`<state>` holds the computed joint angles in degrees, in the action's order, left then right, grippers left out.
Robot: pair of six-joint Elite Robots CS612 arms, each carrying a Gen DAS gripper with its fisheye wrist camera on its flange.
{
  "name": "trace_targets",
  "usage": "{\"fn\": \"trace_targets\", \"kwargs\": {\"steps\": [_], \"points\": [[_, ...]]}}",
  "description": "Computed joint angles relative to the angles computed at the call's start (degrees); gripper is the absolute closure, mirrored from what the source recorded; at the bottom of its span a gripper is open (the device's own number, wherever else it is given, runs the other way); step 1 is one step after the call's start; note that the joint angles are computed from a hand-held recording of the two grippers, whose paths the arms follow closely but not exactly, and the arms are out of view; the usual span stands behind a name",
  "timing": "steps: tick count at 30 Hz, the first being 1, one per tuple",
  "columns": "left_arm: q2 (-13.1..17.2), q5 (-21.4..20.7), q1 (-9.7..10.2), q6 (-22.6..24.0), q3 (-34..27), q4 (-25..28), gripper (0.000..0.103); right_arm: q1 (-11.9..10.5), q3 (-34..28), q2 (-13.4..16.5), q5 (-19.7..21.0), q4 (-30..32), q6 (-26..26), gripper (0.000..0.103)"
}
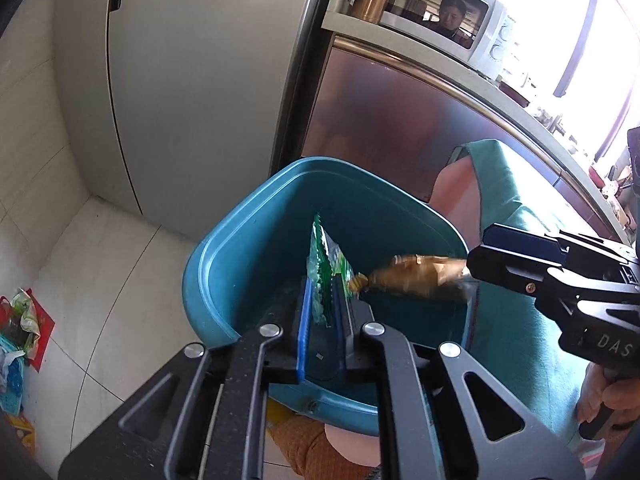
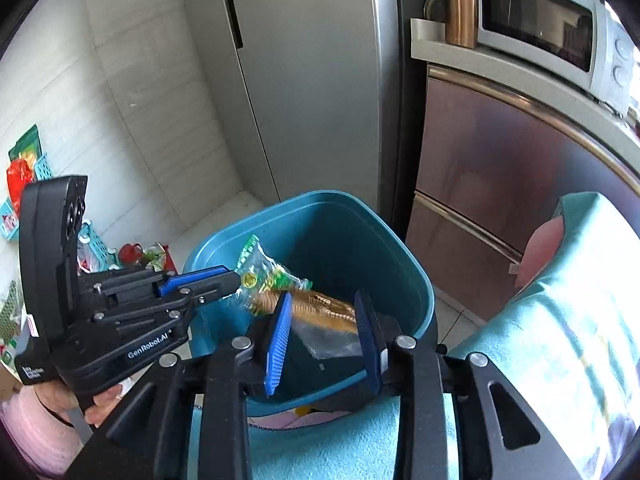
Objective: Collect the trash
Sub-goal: 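Carry both held items over the teal bin and open both tools, then move both open tools back over the table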
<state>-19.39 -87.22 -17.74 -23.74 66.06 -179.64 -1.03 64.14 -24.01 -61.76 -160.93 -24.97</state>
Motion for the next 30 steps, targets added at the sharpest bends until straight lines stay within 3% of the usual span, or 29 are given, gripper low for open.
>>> {"fn": "trace_targets", "kwargs": {"steps": [7,15,24,30], "points": [[-0.2,0.9,-0.50,0.8,0.9,-0.8,0.084,-0.9,1.3,-0.2,2.3,-2.5,3.2,0.064],[-1.1,1.0,-1.30,2.6,2.7,-4.3,0.082,-2.5,5.8,-1.9,5.5,-7.8,4.7,0.062],[-3.1,-2.1,-3.83,10.4,6.1,-13.8,0.064,-5.6,15.1,-5.7,8.6,-21.9,8.0,0.052],[-3.8,-7.2,-5.63,14.6,6.4,-16.4,0.061,-8.2,20.7,-7.7,7.3,-31.1,12.8,0.050]]}}
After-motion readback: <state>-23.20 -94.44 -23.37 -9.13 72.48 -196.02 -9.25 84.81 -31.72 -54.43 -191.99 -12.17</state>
